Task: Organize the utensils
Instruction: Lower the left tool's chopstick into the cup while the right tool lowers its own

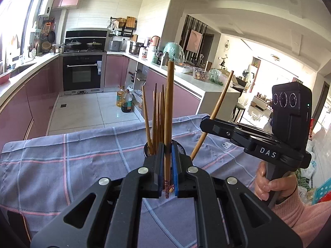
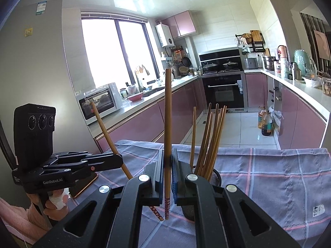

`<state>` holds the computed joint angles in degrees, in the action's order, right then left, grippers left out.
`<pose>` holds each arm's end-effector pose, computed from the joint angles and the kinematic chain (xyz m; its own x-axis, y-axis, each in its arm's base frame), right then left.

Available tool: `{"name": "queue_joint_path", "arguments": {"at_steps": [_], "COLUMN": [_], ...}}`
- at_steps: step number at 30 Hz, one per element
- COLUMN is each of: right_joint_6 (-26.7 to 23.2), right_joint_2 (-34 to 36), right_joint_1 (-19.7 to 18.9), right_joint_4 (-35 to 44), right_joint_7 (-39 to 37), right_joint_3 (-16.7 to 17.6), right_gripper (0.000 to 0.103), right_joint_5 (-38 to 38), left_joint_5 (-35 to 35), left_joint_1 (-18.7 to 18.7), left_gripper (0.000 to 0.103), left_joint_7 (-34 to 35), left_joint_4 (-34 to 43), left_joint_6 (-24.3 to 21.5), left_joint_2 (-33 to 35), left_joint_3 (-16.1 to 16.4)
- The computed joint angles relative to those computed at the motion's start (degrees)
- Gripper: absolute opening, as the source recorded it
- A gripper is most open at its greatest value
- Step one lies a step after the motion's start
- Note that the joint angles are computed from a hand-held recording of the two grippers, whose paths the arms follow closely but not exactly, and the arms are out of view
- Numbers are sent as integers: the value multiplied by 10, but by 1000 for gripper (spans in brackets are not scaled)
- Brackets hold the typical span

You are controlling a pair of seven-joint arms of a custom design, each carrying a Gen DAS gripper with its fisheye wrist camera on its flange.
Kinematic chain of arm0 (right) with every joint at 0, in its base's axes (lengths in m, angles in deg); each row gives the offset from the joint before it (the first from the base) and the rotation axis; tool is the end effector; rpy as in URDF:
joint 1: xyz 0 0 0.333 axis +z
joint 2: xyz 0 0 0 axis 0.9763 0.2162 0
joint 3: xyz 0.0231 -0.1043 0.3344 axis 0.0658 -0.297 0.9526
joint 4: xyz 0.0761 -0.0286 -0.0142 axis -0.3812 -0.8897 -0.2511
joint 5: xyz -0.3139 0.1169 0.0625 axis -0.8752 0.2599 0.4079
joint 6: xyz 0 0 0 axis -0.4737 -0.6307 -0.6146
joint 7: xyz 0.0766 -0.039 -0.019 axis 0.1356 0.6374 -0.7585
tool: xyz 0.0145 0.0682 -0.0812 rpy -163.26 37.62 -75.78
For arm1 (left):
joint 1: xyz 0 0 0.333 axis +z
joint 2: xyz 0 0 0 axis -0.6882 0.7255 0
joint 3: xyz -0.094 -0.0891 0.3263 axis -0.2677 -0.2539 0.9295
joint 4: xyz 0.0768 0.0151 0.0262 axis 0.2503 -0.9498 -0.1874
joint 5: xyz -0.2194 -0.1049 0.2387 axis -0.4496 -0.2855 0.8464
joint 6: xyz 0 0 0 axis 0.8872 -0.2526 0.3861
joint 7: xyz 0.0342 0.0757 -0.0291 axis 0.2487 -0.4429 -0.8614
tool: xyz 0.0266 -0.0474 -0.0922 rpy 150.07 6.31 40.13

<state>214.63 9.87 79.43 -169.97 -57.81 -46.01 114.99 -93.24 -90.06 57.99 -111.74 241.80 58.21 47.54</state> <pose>0.6657 0.1171 0.4290 0.7459 -0.6103 -0.2667 -0.4314 -0.1376 -0.8916 0.5988 -0.3418 0.4205 -0.2088 -0.9555 0.2085 -0.5002 -0.0788 -0.8623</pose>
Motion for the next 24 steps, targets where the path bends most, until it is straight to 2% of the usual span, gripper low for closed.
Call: {"name": "queue_joint_path", "arguments": {"at_steps": [16, 18, 21, 24], "right_joint_6": [-3, -4, -3, 0], "right_joint_2": [-1, 0, 3, 5], "right_joint_1": [-1, -2, -2, 0], "right_joint_4": [21, 24, 28, 33], "right_joint_7": [-22, -23, -24, -25], "right_joint_3": [1, 1, 3, 3], "right_gripper": [6, 6, 6, 6], "right_joint_5": [22, 25, 28, 30], "left_joint_5": [-25, -27, -22, -34], "left_joint_1": [-3, 2, 22, 17], "left_gripper": [8, 8, 8, 8], "left_joint_7": [46, 50, 54, 63], "left_joint_4": [22, 29, 31, 38], "left_joint_6": [18, 20, 31, 32], "left_joint_2": [-5, -3, -3, 2], "left_joint_3": [-2, -6, -32, -29]}}
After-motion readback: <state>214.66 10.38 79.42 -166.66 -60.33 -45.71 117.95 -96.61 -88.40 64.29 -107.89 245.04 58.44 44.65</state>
